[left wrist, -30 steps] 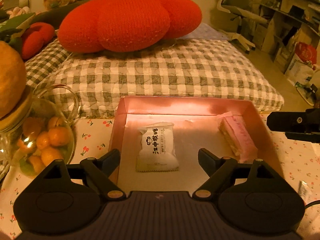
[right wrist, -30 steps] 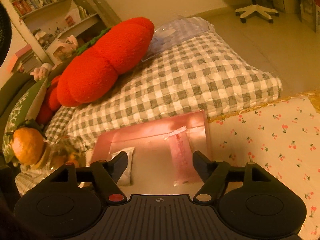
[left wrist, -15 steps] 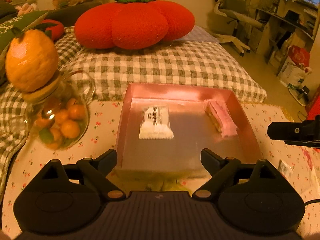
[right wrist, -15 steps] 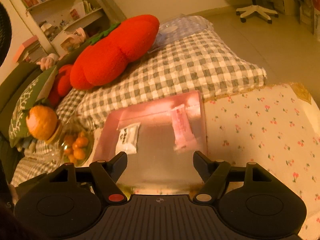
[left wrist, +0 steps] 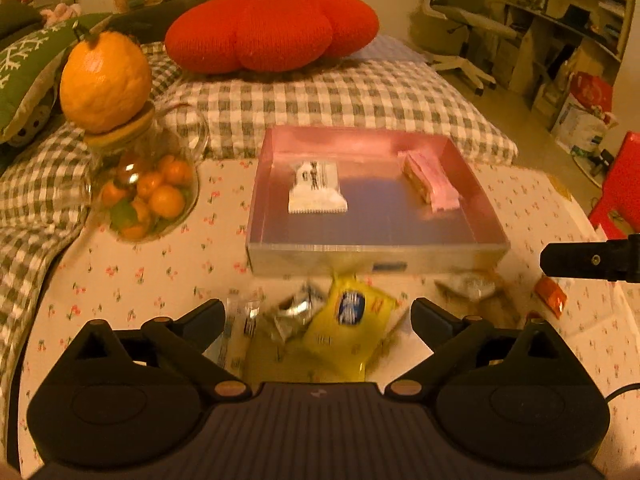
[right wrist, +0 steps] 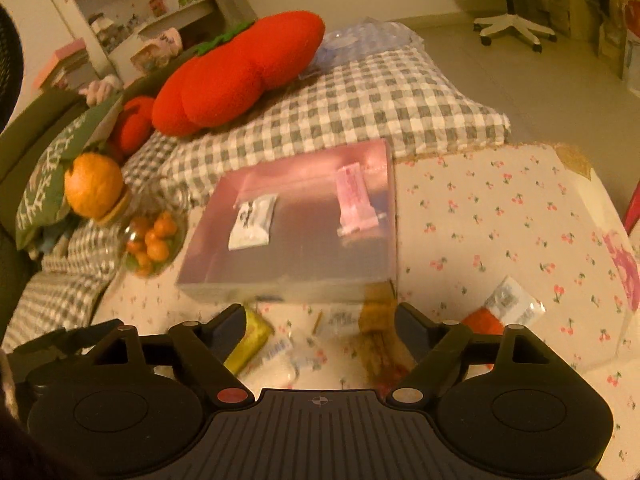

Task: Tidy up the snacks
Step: 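Lift both tools out of the box back over the snack pile, then grasp the red-and-white packet with the left tool while the right tool grasps a small red candy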

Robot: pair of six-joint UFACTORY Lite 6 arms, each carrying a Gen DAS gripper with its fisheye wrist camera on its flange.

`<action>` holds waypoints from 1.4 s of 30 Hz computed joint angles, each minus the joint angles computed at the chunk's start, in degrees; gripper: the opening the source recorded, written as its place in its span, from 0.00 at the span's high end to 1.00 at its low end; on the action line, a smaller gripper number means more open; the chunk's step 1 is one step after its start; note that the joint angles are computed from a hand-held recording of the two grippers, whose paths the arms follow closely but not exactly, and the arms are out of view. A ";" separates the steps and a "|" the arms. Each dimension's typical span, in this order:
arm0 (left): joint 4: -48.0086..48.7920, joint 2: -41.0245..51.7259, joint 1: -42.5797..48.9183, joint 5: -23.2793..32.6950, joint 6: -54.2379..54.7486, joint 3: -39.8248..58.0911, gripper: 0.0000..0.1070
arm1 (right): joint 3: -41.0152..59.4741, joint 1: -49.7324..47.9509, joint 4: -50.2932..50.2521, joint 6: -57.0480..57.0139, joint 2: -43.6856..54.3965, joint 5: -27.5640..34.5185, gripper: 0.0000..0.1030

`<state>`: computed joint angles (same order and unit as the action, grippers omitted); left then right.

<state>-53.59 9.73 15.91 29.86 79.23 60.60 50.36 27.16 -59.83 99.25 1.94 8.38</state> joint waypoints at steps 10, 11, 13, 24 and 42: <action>-9.19 -3.64 7.38 2.48 19.67 -8.69 0.04 | -9.26 4.27 -24.34 25.38 -4.62 1.49 0.16; -10.92 -3.79 8.25 2.65 22.03 -9.40 0.04 | -10.14 4.29 -25.49 26.22 -5.19 1.16 0.16; -12.33 -3.74 9.63 2.86 24.55 -10.61 0.04 | -11.24 5.06 -25.61 25.72 -5.82 2.07 0.16; -9.06 -5.02 12.51 9.78 29.69 -14.40 0.05 | -13.19 5.25 -27.03 29.00 -2.27 3.49 0.16; -6.34 -4.15 5.55 8.25 27.75 -20.20 0.23 | -6.74 3.81 -39.44 47.64 11.48 2.74 0.16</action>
